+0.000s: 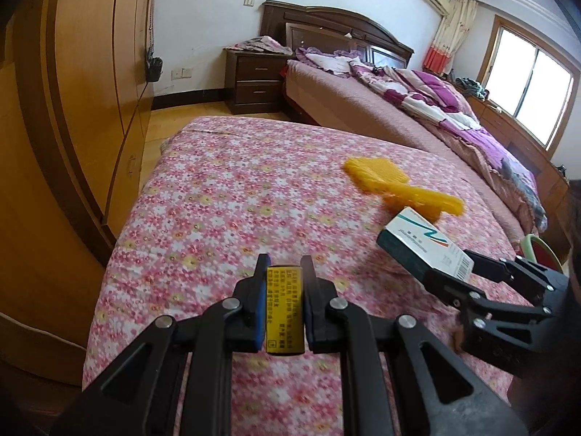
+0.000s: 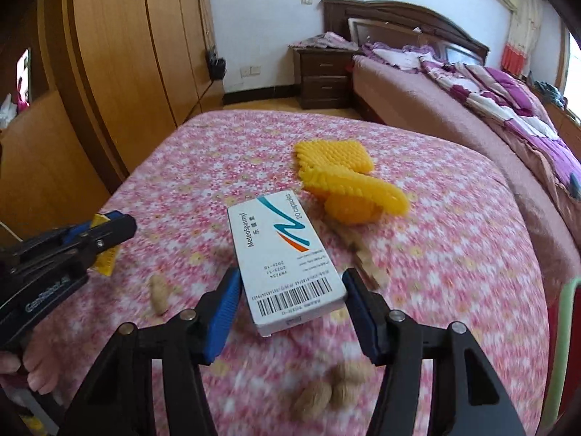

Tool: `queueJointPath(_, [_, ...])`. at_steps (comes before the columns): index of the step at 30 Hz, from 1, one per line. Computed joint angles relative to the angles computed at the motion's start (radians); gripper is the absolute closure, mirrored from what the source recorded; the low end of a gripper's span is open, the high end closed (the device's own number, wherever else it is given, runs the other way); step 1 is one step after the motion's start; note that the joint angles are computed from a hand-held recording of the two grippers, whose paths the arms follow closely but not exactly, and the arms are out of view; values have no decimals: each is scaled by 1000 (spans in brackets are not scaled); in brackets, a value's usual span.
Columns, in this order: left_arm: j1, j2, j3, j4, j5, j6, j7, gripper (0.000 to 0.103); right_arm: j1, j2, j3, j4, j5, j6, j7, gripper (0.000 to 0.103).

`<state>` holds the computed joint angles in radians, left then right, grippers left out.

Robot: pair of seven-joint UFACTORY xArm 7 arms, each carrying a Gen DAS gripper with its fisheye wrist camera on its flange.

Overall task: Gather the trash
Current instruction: 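Grasp the white barcode box with the right tool, then carry the yellow box and white box with both tools over the red bin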

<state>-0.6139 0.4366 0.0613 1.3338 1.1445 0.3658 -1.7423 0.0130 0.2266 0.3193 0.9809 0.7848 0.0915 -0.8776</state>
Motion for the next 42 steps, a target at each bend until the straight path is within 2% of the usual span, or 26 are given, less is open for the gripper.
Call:
queueJointPath(1, [-7, -5, 1, -6, 8, 0, -9, 88, -36, -23, 38, -21, 71, -3, -48, 43])
queueJointPath(4, [-17, -20, -4, -22, 36, -10, -36, 88, -64, -83, 57, -61, 247, 15, -155, 43])
queueJointPath(8, [-24, -35, -27, -28, 55, -5, -38, 88, -60, -168, 20, -117, 427, 56, -249, 43])
queueJointPath(12, [-31, -39, -44, -13, 71, -12, -33, 88, -37, -242, -47, -166, 528, 93, -281, 43])
queueJointPath(17, [-40, -36, -49, 7, 103, -72, -38, 88, -7, -321, -139, -223, 572, 112, -277, 43])
queueJointPath(20, [-37, -26, -53, 24, 83, -122, -14, 88, 10, -358, -199, -251, 594, 124, -281, 43])
queueJointPath(24, [-58, -11, -50, 47, 9, -142, 54, 88, 38, -396, -273, -284, 636, 114, -308, 43])
queueJointPath(30, [-113, 17, -21, 101, -64, -156, 150, 88, 71, -444, -361, -326, 613, 86, -281, 43])
queueJointPath(34, [-142, 45, -17, 154, -127, -151, 242, 88, 64, -463, -408, -334, 621, 92, -269, 43])
queueJointPath(42, [-189, 97, -5, 268, -281, -152, 416, 88, 20, -499, -465, -347, 539, 100, -179, 43])
